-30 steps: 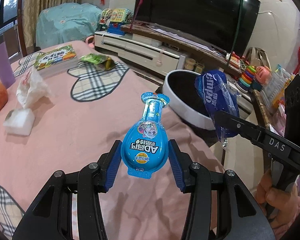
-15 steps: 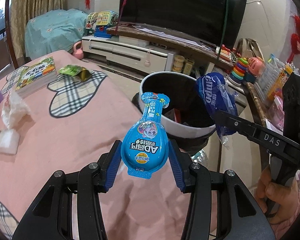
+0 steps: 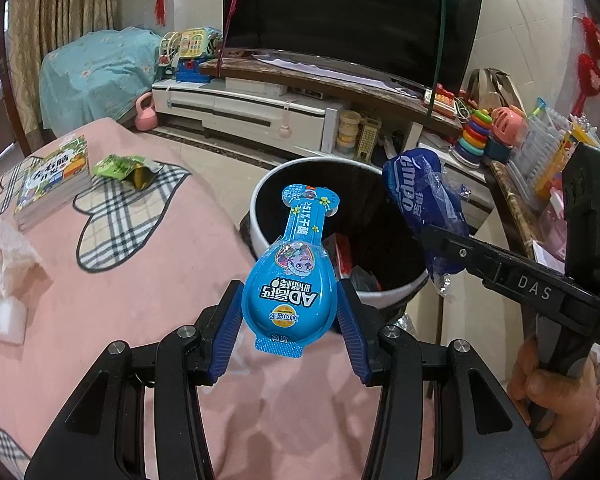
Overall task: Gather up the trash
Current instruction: 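Carry the blue candy pack and blue bag over the trash bin, then open both grippers to drop the blue items into the bin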
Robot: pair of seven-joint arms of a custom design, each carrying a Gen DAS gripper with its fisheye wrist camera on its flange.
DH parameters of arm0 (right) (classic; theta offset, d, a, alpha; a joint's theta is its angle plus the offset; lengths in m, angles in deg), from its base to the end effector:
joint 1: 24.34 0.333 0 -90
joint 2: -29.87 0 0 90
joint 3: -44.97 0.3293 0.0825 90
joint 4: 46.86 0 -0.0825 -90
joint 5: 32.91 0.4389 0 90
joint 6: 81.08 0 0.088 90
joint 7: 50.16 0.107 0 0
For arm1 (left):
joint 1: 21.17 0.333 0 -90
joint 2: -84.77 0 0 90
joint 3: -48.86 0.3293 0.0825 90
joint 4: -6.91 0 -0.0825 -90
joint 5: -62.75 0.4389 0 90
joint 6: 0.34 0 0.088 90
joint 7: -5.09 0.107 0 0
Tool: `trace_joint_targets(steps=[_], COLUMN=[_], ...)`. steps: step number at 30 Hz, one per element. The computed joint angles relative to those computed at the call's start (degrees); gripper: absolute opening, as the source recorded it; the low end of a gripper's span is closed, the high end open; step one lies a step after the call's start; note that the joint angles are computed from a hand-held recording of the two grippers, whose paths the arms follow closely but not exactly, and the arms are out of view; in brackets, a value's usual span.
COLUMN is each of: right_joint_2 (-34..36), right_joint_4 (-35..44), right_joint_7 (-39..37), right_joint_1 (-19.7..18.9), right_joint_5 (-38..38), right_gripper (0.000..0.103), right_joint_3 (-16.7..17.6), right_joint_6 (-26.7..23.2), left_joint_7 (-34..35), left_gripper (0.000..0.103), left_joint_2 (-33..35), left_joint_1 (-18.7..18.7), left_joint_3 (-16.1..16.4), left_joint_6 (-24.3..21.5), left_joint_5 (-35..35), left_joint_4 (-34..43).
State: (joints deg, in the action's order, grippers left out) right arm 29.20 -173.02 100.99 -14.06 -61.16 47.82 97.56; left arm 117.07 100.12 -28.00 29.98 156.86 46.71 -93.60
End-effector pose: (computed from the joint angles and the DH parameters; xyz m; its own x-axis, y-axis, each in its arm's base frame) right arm 0.5911 0.1795 0.4735 -0.1327 -0.8933 -0.4295 -0.6070 0.4158 -0.6772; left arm 0.6732 -0.2874 0.4965 -0.5648 -0.8215 0.0777 -0.6225 0.3624 -0.6936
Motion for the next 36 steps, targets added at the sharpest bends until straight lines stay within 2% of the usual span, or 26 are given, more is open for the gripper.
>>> trace_joint_targets(steps=[11, 19, 28, 32, 36], right_joint_2=[1.47, 3.2, 4.97, 5.58, 5.63], right_joint_4=[1.05, 2.97, 5.27, 6.02, 5.96], right_joint_7=[-13.51, -23.26, -29.21, -30.71, -31.14], right_joint_1=[1.19, 2.31, 2.89, 3.04, 3.18], right_joint_5=[13.85, 23.65, 30.21, 31.63, 32.98], right_gripper=[0.037, 0.037, 0.038, 0.041, 0.053], right_joint_3=[-1.09, -1.75, -2.34, -2.6, -2.83], right_joint_6=[-0.69, -3.16, -5.79, -6.32, -5.39], left_joint_7=[-3.85, -7.04, -8.48, -9.16, -9.96], left_gripper=[0.046, 0.046, 0.046, 0.047, 0.055], left_joint_2=[3.58, 6.61, 9.24, 10.17, 10.1], left_joint_1=[-2.07, -3.29, -3.8, -4.13, -4.11], left_joint_3=[0.6, 1.06, 1.01, 1.2, 1.48], left_joint_6=[-1.1, -2.92, -5.46, -6.79, -6.66], left_joint_5=[5.83, 10.22, 12.71, 13.46, 13.85], left_joint_4=[4.72, 8.53, 11.94, 13.47, 13.28])
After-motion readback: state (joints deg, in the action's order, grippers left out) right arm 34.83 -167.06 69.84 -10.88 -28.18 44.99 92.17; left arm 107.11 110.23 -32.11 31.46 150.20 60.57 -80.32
